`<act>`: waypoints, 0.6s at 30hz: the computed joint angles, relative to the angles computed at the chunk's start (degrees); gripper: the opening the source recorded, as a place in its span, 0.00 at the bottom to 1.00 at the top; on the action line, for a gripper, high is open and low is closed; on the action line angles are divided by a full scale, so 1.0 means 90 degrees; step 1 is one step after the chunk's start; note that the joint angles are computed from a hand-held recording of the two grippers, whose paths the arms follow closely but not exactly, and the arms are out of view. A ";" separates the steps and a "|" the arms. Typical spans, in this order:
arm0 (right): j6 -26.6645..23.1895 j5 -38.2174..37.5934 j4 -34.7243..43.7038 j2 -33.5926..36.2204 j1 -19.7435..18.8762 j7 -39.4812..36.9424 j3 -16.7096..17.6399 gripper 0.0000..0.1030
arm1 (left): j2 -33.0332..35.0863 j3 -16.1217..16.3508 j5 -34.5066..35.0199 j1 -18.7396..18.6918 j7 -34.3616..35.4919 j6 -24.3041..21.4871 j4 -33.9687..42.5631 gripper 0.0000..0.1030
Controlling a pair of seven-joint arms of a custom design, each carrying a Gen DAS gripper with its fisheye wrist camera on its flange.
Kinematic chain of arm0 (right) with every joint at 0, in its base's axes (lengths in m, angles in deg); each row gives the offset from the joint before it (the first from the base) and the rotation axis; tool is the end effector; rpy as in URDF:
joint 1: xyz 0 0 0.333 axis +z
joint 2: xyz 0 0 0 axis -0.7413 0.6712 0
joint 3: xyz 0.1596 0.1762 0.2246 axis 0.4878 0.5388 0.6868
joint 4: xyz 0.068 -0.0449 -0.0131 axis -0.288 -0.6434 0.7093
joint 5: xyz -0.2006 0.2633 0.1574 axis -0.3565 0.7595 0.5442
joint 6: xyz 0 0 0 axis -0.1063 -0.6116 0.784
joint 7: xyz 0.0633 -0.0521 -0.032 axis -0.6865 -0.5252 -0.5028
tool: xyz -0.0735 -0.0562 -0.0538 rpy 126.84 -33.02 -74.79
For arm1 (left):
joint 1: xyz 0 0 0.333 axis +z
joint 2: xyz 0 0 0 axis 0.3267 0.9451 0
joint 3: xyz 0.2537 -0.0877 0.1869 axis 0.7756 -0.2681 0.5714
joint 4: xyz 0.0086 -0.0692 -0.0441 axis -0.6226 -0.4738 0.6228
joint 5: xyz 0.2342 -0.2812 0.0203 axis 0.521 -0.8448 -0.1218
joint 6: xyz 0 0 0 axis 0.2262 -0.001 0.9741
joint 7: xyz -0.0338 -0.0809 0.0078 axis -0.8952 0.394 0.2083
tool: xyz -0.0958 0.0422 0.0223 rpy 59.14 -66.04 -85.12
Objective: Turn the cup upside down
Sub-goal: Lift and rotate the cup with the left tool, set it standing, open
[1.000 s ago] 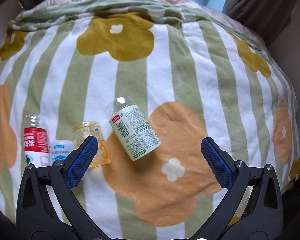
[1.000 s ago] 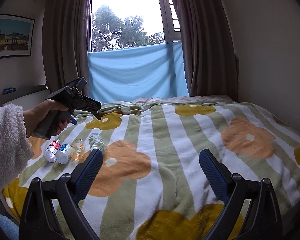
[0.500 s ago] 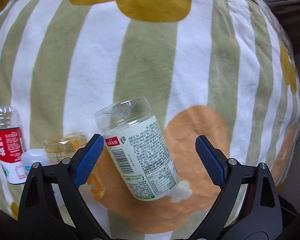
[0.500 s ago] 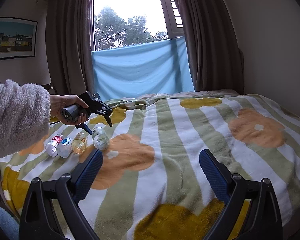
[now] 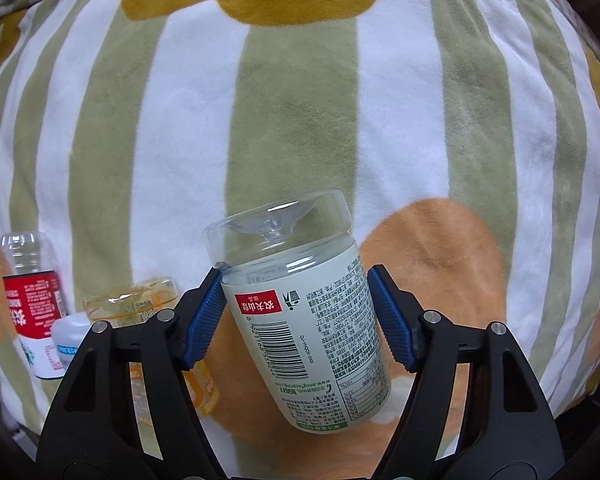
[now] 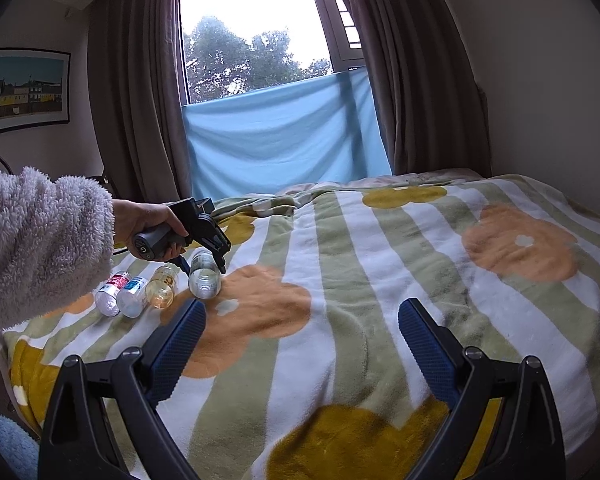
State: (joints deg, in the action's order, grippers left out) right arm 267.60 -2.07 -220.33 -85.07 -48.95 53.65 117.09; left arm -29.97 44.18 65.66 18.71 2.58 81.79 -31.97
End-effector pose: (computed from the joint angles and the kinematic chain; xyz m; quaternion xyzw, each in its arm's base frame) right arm 0.2635 0.2160 0.4851 -0.6225 0.5335 -0.2941 0.4913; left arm 0.6665 -0.0519 0.4292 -0.8037 0.5942 -0.0208 0.0219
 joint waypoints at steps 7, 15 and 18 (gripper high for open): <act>0.0015 -0.0002 -0.0033 -0.0082 0.0169 0.0000 -0.0110 0.93 | -0.0841 -0.0170 -0.0062 -0.0060 0.0563 0.0124 -0.0878 0.65; -0.0042 -0.0009 -0.0112 -0.0450 0.0570 0.0218 -0.0353 0.93 | -0.1808 -0.0283 -0.0397 -0.0204 0.0894 0.0104 -0.1798 0.61; -0.0128 -0.0095 -0.0142 -0.0616 0.0723 0.0302 -0.0447 0.93 | -0.1972 -0.0266 -0.0548 -0.0183 0.1080 0.0208 -0.2125 0.61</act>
State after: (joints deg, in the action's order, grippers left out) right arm 266.45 -2.92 -221.61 -90.61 -42.45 56.37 113.07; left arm -47.72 41.79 60.73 17.06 12.29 83.66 -51.10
